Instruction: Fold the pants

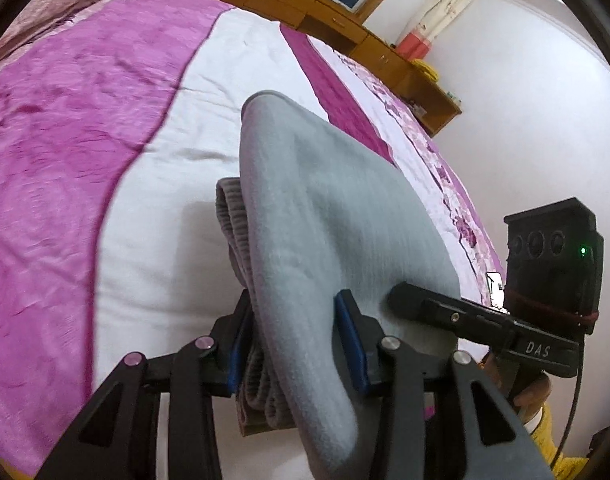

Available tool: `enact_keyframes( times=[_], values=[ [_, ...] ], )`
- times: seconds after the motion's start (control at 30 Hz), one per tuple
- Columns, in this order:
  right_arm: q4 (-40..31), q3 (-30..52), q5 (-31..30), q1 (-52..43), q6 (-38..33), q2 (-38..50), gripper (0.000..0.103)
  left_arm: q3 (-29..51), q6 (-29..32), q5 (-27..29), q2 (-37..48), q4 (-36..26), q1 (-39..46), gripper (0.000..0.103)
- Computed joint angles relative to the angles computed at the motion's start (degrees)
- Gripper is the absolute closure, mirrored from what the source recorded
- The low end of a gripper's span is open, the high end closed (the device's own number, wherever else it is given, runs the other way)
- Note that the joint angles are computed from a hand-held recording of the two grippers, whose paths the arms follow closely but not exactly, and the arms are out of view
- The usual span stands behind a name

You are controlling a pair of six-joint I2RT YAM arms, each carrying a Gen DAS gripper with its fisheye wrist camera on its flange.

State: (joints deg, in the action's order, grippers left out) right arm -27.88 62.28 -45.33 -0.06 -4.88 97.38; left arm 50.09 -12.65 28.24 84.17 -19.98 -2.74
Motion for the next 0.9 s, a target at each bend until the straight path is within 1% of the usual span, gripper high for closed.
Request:
enact_keyframes(
  times=[0.2,0.37,0.43,0.6,0.73,0.8,0.9],
  values=[
    [-0.3,4.5,0.4,-3.6,-3.0,7.8,0.079,5.0,-2.5,-3.7,10.2,3.7,-5.0,0.061],
    [0.6,7.3,2.4,-4.4,-3.0,14.3,0.078,7.6,-1.6,-7.7,16.6,5.0,-7.9,0.060],
    [2.0,6.9,1.6,-5.3,-3.1,15.8,0.077,7.3,-1.0,-7.8,17.3,5.9,-8.0,0.060],
    [4.5,6.0,-3.3,-7.7,-2.7,18.5,0.075,7.6,0.4,-6.2,18.4,6.4,-7.1,0.058],
    [11.6,1.4,-3.8,-8.0,-0.4,17.1,0.075,7.8,0.2,-7.3,18.9,6.8,-7.6,0.056],
    [12.4,0.6,-3.7,-8.2,-0.2,16.4,0.075,7.9,0.0,-7.7,18.6,6.4,-8.0,0.056],
    [12.0,0.4,-4.2,-8.6,0.5,16.1,0.074,8.9,-0.6,-7.7,18.0,4.2,-7.9,0.055]
  ],
)
